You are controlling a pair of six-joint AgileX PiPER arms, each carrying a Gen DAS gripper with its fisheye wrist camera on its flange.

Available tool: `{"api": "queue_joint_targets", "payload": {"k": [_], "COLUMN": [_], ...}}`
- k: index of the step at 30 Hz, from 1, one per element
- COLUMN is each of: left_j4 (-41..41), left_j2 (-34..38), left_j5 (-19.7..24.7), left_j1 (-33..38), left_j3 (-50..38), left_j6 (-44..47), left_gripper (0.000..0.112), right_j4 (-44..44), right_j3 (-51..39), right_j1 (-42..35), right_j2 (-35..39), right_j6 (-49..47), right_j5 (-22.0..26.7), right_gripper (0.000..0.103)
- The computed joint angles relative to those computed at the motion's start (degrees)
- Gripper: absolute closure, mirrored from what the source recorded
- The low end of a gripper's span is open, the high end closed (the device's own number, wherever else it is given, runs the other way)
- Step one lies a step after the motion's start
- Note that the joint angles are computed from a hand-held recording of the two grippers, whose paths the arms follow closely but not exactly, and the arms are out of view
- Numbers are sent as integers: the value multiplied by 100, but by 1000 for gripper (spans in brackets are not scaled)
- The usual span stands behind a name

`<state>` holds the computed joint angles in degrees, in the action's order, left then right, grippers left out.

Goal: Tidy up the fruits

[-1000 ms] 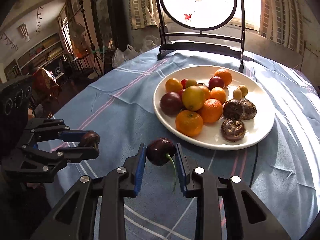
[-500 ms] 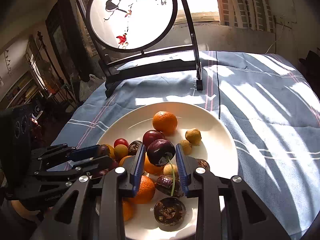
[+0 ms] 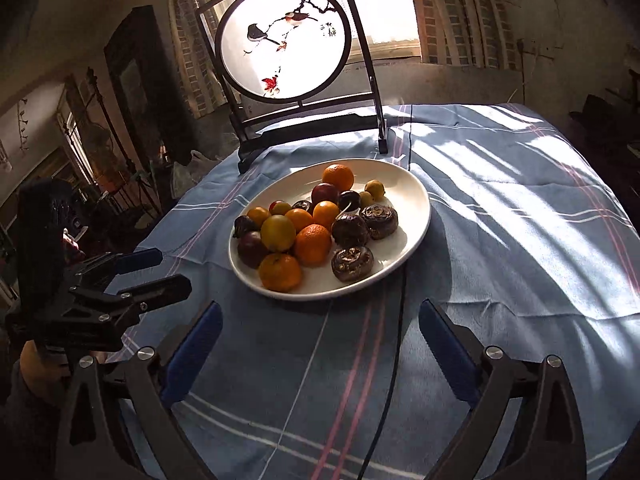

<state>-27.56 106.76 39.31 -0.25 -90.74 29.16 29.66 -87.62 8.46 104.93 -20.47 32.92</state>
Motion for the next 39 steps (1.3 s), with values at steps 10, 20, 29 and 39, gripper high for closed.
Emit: {"api": "queue_joint_targets", "payload": {"k": [10, 20, 29, 39], "left_j4": [1865, 2802, 3190, 4403], "left_j2": [-3250, -4338, -4291, -4237], "left_j5": [-1747, -1318, -1145, -1179], "left_j1": [-407, -311, -377, -640], "left_j3": [3558, 4007, 3930, 3966], "left_j6": [-1908, -3176, -3557, -4709], "left_gripper": [14, 14, 14, 14], "right_j4": [-281, -714, -1145, -2243], "right_j3": [2777, 3631, 3629, 3719], "right_j1": [-395, -604, -732, -366], "right_j2": [-2690, -3874, -4050, -4074], "right_j6": [117, 298, 633, 1601], "right_j5": [-758, -748, -807, -1019], "right_gripper": [4, 4, 4, 4]}}
